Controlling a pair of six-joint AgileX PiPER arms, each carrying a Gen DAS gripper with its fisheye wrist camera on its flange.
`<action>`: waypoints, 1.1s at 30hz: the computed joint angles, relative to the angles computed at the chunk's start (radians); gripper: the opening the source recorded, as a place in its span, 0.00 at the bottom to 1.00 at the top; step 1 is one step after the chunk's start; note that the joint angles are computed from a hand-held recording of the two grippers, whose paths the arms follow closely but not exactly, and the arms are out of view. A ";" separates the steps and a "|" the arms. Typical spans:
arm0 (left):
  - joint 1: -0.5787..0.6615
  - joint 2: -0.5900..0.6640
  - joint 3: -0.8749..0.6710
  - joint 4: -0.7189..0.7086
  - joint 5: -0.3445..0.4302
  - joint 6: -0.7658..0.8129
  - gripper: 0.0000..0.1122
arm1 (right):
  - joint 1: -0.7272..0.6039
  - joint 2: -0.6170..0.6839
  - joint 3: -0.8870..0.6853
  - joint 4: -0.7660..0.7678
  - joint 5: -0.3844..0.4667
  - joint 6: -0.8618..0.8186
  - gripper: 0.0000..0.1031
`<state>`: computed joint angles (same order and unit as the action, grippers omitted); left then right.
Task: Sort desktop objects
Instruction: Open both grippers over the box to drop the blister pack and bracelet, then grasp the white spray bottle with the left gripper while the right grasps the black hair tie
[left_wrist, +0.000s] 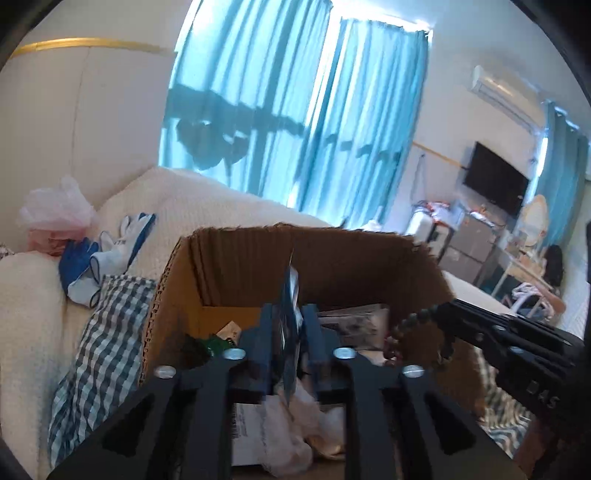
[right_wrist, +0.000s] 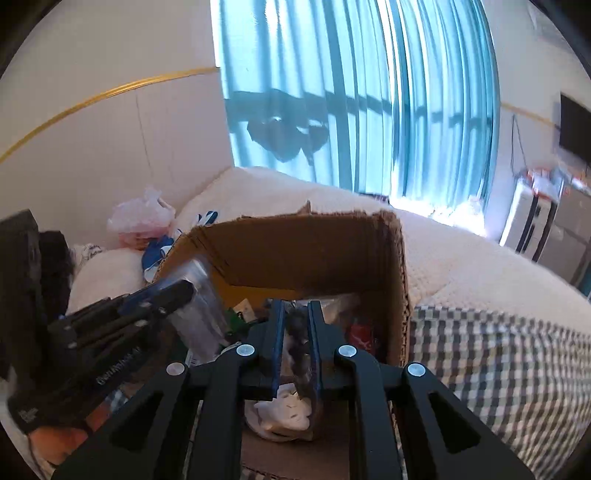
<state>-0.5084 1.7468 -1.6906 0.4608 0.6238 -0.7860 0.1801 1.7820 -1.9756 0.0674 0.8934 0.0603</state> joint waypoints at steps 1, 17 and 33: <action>-0.001 0.005 -0.002 0.004 0.015 -0.013 0.52 | 0.001 -0.012 0.011 -0.011 -0.008 0.013 0.31; -0.136 -0.465 0.268 0.072 0.349 -0.156 0.92 | 0.122 -0.396 0.222 -0.063 0.097 0.097 0.42; -0.584 -0.672 0.899 0.145 0.422 -0.607 0.92 | 0.323 -0.587 0.810 -0.125 0.007 0.234 0.42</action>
<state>-1.0927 1.0743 -0.7915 0.6060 1.0456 -1.3935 0.5034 1.1954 -1.1658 -0.0575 0.9005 0.2946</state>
